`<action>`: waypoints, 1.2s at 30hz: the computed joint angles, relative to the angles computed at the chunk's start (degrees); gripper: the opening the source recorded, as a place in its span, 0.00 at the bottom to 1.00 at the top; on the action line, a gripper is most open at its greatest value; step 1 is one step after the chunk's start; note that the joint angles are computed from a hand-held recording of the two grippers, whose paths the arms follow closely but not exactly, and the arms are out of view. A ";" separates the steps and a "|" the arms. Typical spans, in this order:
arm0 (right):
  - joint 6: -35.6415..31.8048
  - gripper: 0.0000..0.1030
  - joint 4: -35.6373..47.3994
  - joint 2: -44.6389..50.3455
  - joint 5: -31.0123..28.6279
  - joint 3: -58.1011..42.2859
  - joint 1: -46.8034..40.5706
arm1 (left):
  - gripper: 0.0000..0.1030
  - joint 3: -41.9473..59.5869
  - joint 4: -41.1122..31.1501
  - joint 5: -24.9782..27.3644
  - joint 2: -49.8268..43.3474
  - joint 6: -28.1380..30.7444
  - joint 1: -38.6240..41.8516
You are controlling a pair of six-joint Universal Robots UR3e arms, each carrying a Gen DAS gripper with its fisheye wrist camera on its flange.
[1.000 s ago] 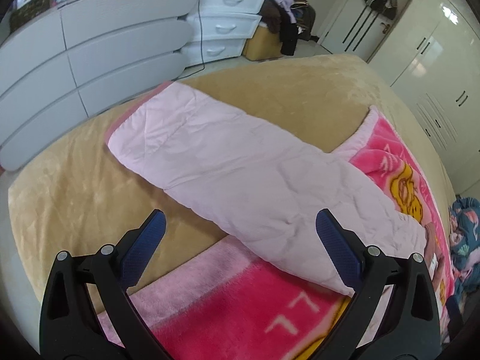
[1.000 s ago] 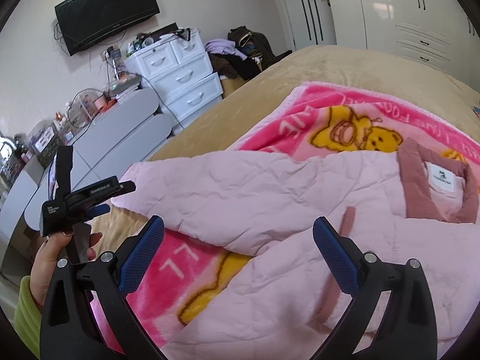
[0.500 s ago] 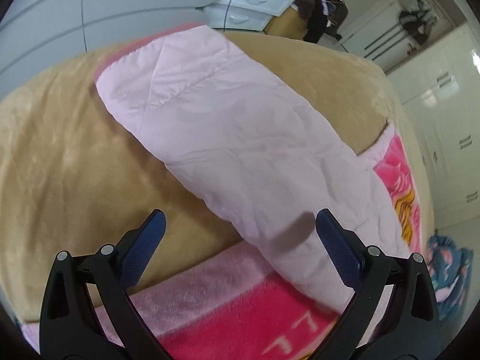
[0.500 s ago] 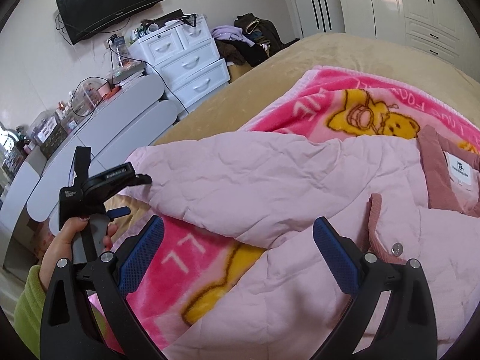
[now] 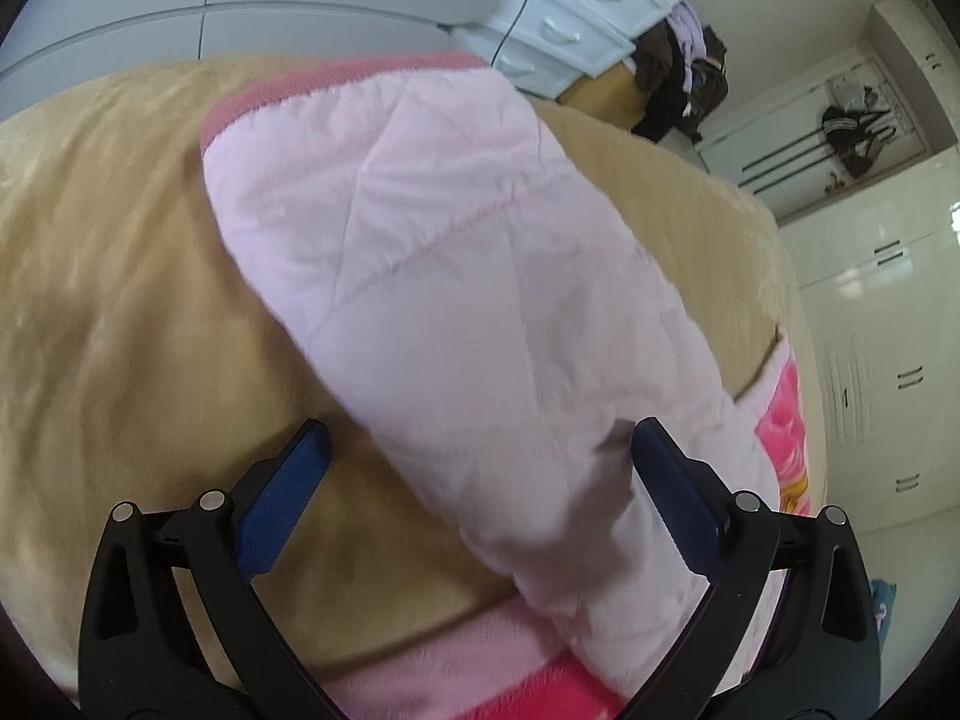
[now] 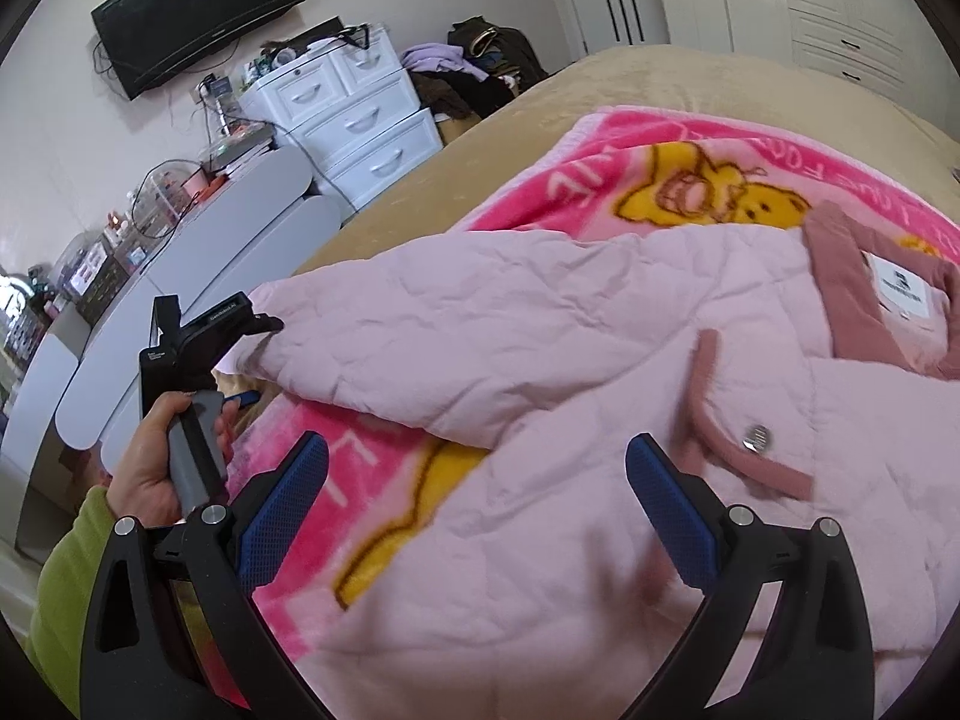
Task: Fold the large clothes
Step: 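Grasp the sleeve cuff with the left gripper and lift it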
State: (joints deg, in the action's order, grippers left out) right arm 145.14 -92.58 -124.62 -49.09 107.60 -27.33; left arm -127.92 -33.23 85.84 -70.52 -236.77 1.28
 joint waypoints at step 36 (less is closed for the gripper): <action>-59.32 0.96 74.82 -5.41 3.45 -23.71 -55.31 | 0.13 34.98 0.24 20.58 -11.66 7.93 -23.56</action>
